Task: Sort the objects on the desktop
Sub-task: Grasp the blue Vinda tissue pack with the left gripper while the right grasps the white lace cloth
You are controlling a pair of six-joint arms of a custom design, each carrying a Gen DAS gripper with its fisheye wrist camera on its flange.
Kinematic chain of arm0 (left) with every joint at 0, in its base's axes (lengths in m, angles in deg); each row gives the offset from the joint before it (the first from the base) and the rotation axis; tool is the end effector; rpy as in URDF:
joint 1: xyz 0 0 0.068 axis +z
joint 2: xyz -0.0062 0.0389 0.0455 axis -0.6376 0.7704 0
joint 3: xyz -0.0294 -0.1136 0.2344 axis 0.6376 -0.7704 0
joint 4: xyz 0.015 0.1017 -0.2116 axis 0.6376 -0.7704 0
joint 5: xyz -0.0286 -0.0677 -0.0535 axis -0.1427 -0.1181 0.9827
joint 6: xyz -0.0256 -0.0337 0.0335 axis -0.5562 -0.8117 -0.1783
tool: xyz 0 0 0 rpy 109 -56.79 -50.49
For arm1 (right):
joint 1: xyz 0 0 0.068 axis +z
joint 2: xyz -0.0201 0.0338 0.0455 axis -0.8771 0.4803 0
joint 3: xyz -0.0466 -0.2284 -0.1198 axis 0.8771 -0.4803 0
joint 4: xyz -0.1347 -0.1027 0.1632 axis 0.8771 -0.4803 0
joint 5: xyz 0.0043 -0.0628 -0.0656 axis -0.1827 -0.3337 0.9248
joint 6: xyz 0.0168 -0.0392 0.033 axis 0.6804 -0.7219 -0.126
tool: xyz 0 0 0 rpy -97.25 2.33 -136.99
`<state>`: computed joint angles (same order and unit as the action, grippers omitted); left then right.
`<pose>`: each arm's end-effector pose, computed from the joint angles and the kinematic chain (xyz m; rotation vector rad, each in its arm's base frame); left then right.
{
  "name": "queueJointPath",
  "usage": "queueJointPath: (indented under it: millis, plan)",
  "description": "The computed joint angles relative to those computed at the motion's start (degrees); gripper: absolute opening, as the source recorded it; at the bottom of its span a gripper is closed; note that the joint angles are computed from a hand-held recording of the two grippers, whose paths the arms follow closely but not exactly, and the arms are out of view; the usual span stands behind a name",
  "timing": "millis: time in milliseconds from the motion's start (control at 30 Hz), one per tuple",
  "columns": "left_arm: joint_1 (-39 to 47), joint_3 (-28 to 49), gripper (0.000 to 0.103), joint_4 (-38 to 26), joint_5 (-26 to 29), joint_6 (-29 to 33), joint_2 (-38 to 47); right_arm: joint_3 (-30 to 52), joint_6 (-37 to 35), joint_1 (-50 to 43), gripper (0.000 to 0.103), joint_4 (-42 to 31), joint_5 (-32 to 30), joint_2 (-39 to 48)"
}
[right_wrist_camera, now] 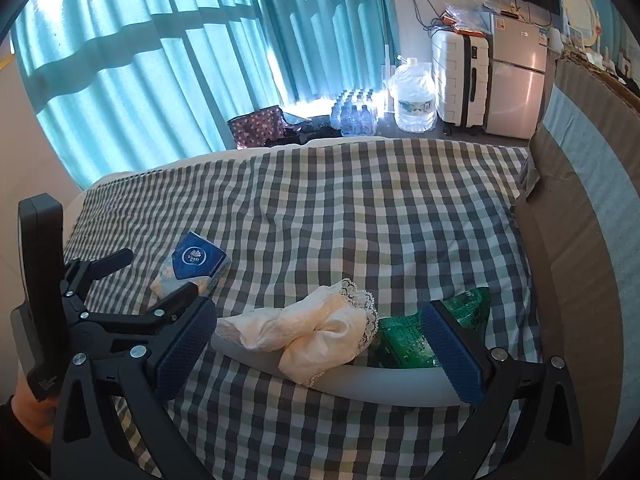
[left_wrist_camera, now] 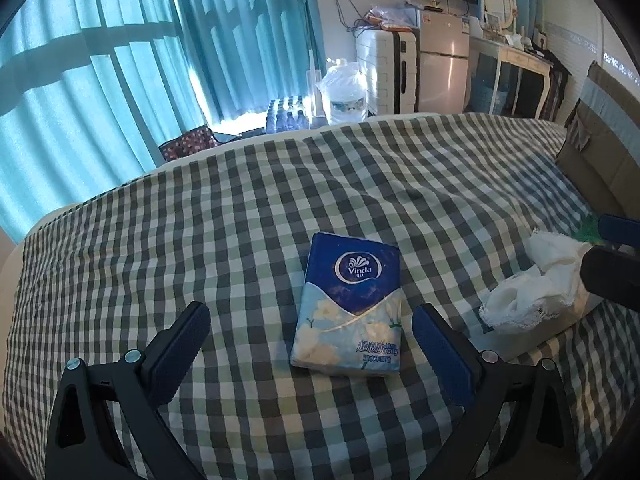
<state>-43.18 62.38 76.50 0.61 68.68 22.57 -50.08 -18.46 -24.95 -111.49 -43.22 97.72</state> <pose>0.2802 -0.0275 0.1664 0.8985 2.2775 -0.1236 0.1763 0.1092 0.2062 0.5140 2.3557 0.0820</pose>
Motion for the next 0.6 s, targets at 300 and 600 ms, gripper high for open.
queueJointPath:
  millis: [300,600]
  plan:
    - [3.58,7.01,0.092,-7.36,0.45,-1.17,6.83,-1.95,-0.20,-0.50,0.101,5.49,-2.65,2.16]
    - [3.22,4.76,0.037,-6.24,1.42,1.06,3.24,0.56,-1.34,0.33,0.085,3.19,-1.58,8.21]
